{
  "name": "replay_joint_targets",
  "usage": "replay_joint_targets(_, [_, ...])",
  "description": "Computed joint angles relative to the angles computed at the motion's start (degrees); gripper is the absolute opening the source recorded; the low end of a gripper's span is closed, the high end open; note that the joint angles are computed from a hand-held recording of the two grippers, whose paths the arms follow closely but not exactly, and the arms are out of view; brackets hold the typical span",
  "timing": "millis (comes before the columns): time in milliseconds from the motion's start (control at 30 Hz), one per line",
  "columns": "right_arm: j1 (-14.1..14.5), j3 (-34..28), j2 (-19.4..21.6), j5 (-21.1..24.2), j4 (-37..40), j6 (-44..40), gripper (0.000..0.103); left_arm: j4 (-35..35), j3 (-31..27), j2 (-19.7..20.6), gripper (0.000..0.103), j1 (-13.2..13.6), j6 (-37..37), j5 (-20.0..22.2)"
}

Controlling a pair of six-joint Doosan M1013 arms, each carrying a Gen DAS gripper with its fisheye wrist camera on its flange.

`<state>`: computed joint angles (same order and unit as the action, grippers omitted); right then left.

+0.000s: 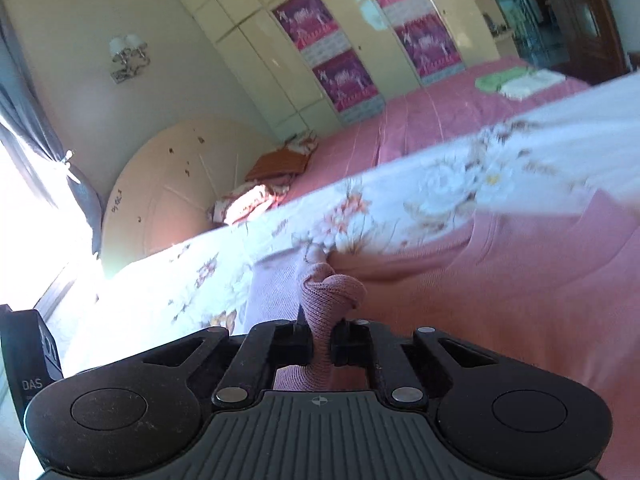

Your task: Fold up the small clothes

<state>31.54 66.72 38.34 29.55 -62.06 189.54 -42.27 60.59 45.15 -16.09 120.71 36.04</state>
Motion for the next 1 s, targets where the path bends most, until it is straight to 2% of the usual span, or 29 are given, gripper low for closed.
replay_joint_targets(67, [1.2,3.0,-2.5,4.3,-7.4,4.7,0.007,-3.4,0.9,-0.7,0.059,-0.6,4.7,0.5])
replay_joint_targets(100, [1.8,4.6,-3.7,6.8,-10.0,7.0,0.007,-5.2,1.6,-1.1,0.065,-0.9,7.4,0.8])
replay_joint_targets(167, [3.4,8.3,-6.2,12.9,-13.3,10.2,0.007,-8.2,3.1,-1.9,0.067,-1.4,12.7,2.1])
replay_joint_targets(233, [5.2,10.9,-7.7,19.9,-13.1,9.9,0.007,-9.4,5.0,-2.7,0.069,-2.1,17.1,3.2])
replay_joint_targets(300, [6.1,13.2,-8.7,23.1,-8.8,10.4,0.007,-8.0,6.4,-3.0,0.071,-2.8,18.6,4.1])
replay_joint_targets(400, [5.3,17.1,-10.1,21.6,1.9,12.4,0.007,-5.2,7.4,-3.0,0.074,-3.5,19.4,5.6])
replay_joint_targets(467, [5.3,18.8,-11.0,19.7,3.1,13.9,0.007,-2.7,7.7,-3.0,0.075,-3.8,19.7,5.8])
replay_joint_targets(533, [5.7,19.4,-11.8,20.1,1.9,14.2,0.008,-1.6,7.6,-3.0,0.075,-3.8,19.9,6.8])
replay_joint_targets(567, [5.8,19.5,-12.1,20.5,1.3,14.2,0.012,-1.6,7.6,-3.0,0.075,-3.6,19.8,7.1])
replay_joint_targets(600, [5.8,19.2,-12.2,21.6,1.0,14.2,0.031,-1.5,7.2,-2.9,0.075,-3.5,19.4,7.5])
replay_joint_targets(633, [5.8,19.1,-12.5,22.8,-0.3,14.8,0.056,-1.8,6.9,-2.9,0.076,-3.4,19.2,7.8])
replay_joint_targets(667, [5.5,18.8,-12.5,23.2,-1.8,15.4,0.063,-2.1,6.4,-2.8,0.076,-3.3,18.8,7.7])
replay_joint_targets(767, [3.5,17.9,-12.9,20.5,-2.1,13.4,0.063,-3.7,5.3,-2.7,0.076,-3.0,17.8,6.6])
replay_joint_targets(867, [0.7,15.2,-11.7,17.5,1.0,8.3,0.061,-2.4,2.5,-1.4,0.075,-3.1,13.0,5.1])
replay_joint_targets(933, [-1.6,13.7,-10.6,14.4,3.9,4.7,0.048,-1.0,0.2,-0.2,0.075,-3.2,9.1,4.5])
replay_joint_targets(1000, [-3.3,11.7,-9.1,13.1,7.5,1.2,0.047,1.1,-2.4,1.3,0.075,-3.4,5.6,4.6])
